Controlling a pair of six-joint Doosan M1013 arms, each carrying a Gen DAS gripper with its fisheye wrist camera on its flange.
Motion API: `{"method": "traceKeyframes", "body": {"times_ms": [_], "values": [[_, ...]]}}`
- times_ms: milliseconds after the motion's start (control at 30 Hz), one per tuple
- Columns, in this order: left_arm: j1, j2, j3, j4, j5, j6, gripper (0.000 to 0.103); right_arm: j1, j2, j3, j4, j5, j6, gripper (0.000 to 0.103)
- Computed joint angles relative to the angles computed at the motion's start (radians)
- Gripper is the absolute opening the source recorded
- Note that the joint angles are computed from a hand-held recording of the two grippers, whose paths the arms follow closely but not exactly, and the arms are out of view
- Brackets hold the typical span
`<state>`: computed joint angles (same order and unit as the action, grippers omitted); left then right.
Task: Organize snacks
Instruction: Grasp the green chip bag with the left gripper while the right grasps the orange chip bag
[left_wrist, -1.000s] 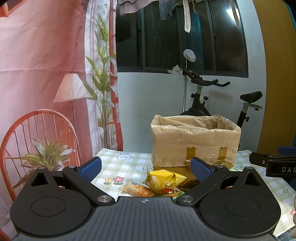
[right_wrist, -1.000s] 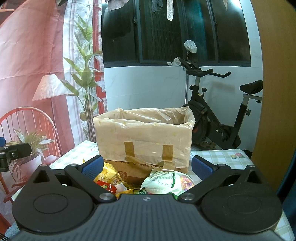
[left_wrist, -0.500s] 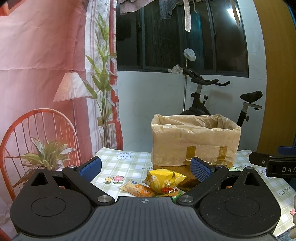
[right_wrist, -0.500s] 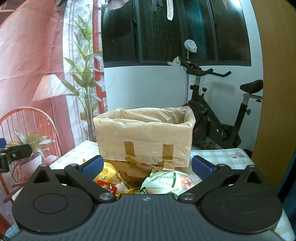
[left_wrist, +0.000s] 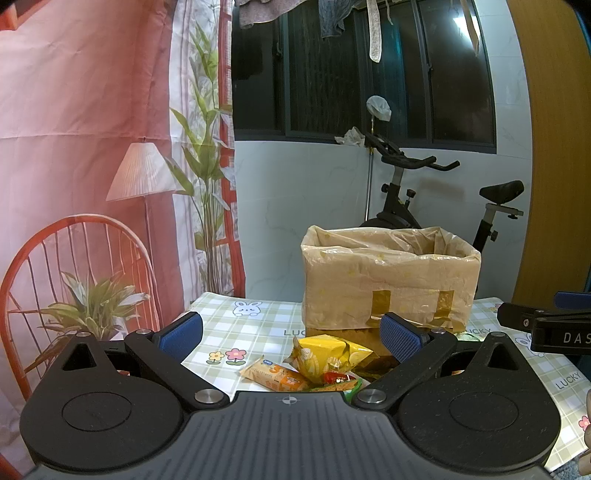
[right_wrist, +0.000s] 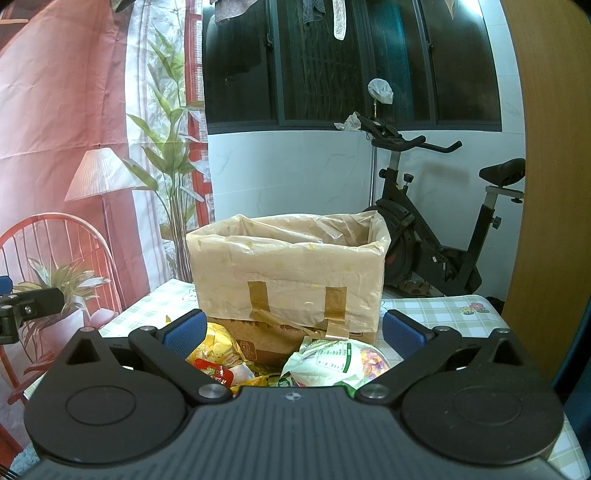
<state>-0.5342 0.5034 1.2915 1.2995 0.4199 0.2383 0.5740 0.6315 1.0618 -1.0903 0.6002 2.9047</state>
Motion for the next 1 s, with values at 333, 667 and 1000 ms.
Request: {"method": "traceKeyframes", "body": {"times_ms": [333, 667, 1000], "values": [[0.000, 0.000, 0.000, -0.003, 0.000, 0.003, 0.103, 0.002, 0.002, -0.004, 0.001, 0.003, 0.000, 0.103], [0.007, 0.038, -0.036, -0.014, 0.083, -0.015, 0.103, 0.004, 0.007, 0.015, -0.099, 0.007, 0.114, 0.103], [0.035, 0.110, -0.086, -0.240, 0.036, 0.181, 0.103, -0.001, 0.056, 0.010, -0.091, 0.035, 0.133, 0.103]]}}
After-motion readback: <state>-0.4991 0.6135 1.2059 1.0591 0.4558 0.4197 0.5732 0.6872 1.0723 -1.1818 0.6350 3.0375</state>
